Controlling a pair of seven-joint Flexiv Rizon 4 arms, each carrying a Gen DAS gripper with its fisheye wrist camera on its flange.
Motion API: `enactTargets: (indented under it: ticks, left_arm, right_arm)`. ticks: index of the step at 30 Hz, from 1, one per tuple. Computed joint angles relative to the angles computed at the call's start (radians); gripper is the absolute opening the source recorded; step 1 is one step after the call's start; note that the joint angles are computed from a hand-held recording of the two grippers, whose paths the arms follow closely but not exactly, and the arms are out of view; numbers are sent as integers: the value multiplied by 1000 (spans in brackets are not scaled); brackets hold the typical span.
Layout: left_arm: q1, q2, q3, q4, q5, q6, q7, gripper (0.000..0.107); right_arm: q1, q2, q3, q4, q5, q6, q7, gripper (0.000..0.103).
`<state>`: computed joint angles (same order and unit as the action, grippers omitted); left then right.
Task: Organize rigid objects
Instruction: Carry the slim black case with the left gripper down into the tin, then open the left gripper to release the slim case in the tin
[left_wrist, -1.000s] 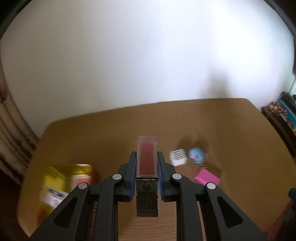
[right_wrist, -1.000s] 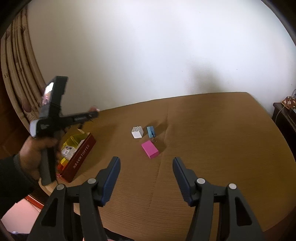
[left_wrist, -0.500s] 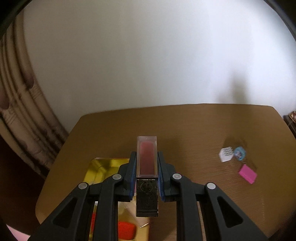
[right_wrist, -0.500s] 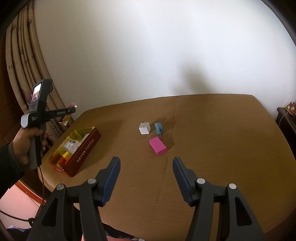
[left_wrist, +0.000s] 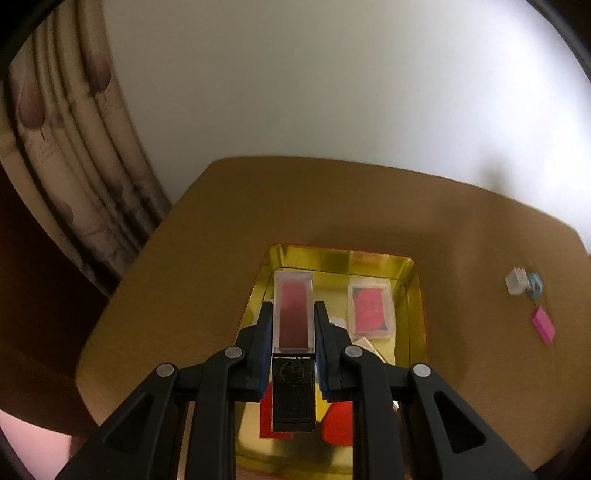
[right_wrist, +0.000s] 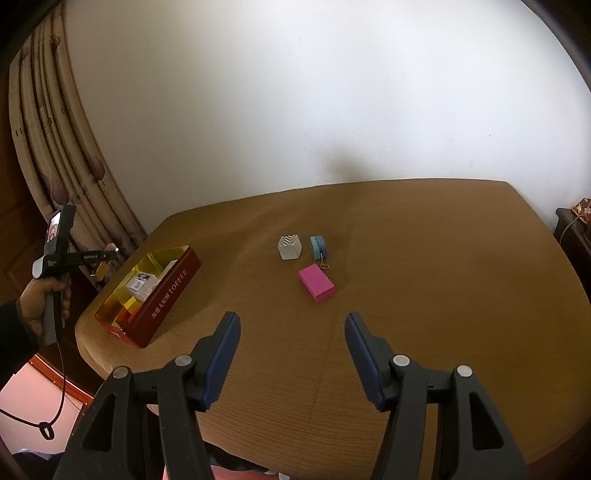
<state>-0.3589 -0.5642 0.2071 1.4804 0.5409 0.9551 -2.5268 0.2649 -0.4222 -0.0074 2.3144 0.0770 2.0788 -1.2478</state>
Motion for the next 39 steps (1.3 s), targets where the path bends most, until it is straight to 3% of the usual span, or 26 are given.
enactTargets:
  ticks: [8, 19, 27, 39]
  left_arm:
    - [72, -131, -17, -142, -149, -12, -12, 17]
    - [80, -279, 0, -322, -206, -123, 93, 17]
    - [84, -317, 5, -344, -228, -118, 106, 17]
    - [85, -285, 1, -254, -263, -93, 121, 17]
  right_arm:
    - [8, -15, -9, -7, 1, -13, -4, 60]
    - [-69, -40, 34, -19, -62, -20, 32, 60]
    - [-99, -66, 46, -31, -107, -32, 70, 60]
    - [-93, -67, 46, -23, -123, -28, 84, 60]
